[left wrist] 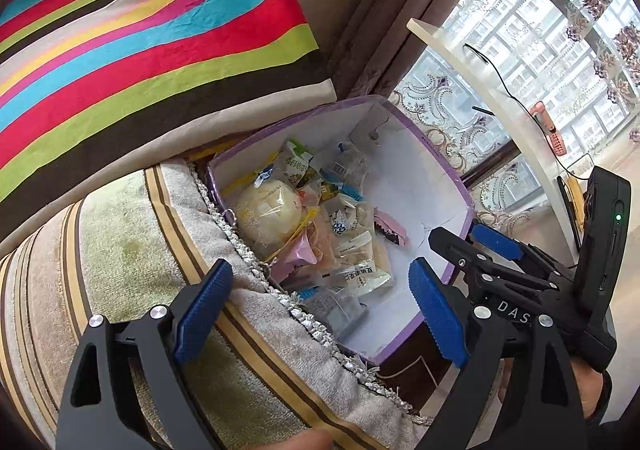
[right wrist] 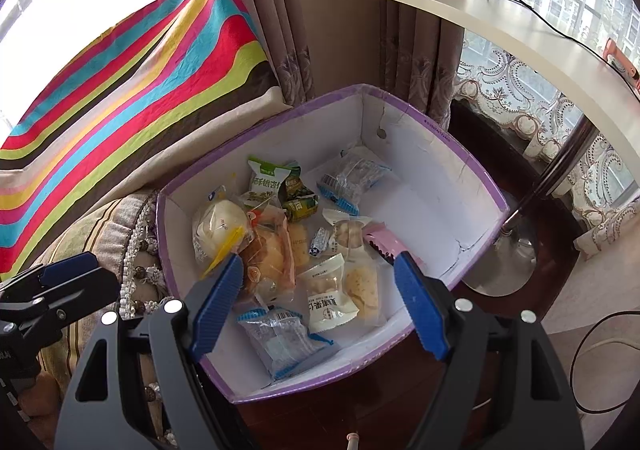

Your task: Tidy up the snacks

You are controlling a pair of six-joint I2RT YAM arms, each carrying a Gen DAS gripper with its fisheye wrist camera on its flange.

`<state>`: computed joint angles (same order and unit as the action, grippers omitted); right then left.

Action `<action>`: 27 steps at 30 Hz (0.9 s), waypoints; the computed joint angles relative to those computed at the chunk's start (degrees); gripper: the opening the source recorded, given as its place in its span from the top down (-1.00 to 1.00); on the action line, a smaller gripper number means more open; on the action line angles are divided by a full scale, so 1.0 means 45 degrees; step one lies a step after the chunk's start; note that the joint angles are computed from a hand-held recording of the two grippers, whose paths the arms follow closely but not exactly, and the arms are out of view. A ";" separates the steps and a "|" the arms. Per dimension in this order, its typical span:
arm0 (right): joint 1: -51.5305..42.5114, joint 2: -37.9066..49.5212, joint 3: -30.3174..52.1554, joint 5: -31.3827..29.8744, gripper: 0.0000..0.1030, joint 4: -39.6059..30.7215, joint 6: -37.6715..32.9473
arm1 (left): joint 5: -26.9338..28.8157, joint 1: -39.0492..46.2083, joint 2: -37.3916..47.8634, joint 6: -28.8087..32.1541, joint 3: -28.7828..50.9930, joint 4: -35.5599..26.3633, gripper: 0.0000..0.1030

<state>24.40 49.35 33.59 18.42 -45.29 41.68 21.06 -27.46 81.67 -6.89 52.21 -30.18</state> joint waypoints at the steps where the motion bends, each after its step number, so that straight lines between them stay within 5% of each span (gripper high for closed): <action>1: -0.0004 0.0019 -0.0001 0.0008 -0.51 -0.0003 -0.0002 | -0.0021 -0.0044 0.0042 -0.0024 0.0030 0.0001 -0.69; 27: -0.0292 0.0244 -0.0308 -0.0512 -0.51 0.0407 -0.0221 | -0.0409 -0.0284 0.0554 -0.0109 0.0304 -0.0243 -0.69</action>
